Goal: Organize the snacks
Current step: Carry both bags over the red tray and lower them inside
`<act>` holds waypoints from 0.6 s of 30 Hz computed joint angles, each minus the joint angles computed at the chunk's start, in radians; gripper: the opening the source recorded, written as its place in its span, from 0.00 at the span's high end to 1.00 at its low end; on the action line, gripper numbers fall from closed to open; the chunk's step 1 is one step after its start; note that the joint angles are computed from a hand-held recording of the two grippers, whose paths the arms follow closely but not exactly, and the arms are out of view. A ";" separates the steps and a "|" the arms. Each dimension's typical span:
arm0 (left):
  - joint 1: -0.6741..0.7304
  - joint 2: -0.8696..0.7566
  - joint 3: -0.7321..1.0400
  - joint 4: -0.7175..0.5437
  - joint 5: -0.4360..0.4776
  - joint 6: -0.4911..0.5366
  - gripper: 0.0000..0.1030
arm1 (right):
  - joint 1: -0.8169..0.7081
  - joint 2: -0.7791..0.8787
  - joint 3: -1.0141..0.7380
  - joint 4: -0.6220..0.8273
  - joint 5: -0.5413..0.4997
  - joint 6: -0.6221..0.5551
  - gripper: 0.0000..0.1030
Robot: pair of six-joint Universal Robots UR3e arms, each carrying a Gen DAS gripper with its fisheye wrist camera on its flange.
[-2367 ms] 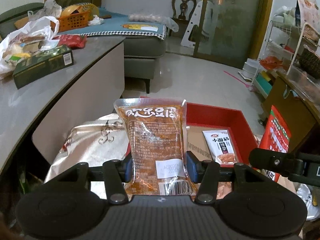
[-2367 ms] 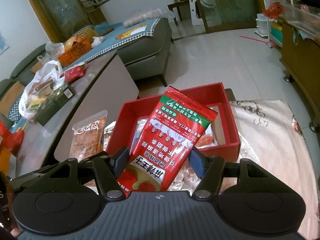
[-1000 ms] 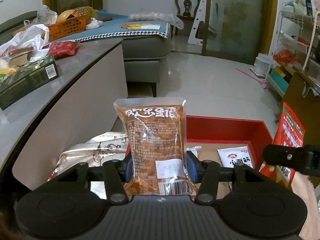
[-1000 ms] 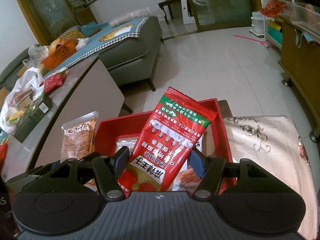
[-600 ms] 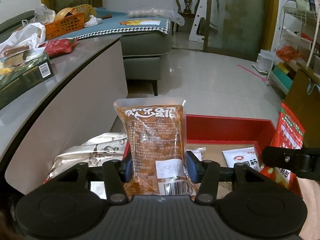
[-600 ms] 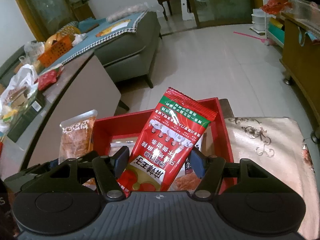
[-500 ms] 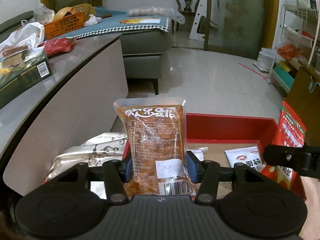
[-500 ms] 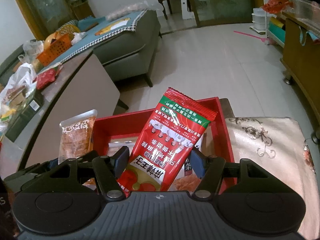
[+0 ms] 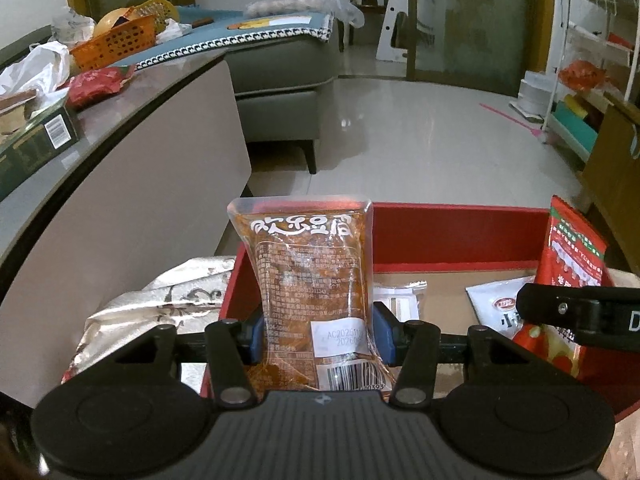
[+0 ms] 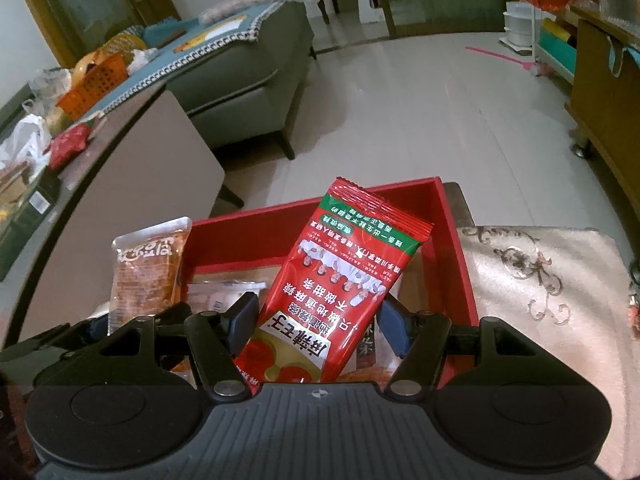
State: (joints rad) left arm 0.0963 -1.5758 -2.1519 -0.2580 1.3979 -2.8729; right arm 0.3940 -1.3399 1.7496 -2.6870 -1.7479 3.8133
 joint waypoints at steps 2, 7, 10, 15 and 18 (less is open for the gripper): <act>-0.007 -0.014 0.004 0.009 0.007 -0.003 0.57 | -0.004 0.007 0.001 -0.003 0.004 -0.001 0.31; -0.012 -0.030 0.005 0.020 0.014 0.000 0.57 | -0.016 0.008 0.011 -0.016 0.029 -0.006 0.42; -0.016 -0.041 0.009 0.018 0.025 0.007 0.56 | -0.014 0.015 0.009 -0.011 0.026 -0.008 0.42; -0.019 -0.054 0.017 0.008 0.032 0.017 0.54 | -0.011 0.033 -0.014 0.011 0.027 -0.009 0.41; -0.028 -0.059 0.022 0.003 0.046 0.023 0.48 | -0.010 0.039 -0.017 0.013 0.026 -0.009 0.40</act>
State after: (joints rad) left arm 0.0683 -1.6344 -2.1303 -0.2547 1.4442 -2.8498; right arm 0.3839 -1.3006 1.7328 -2.6736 -1.7220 3.8043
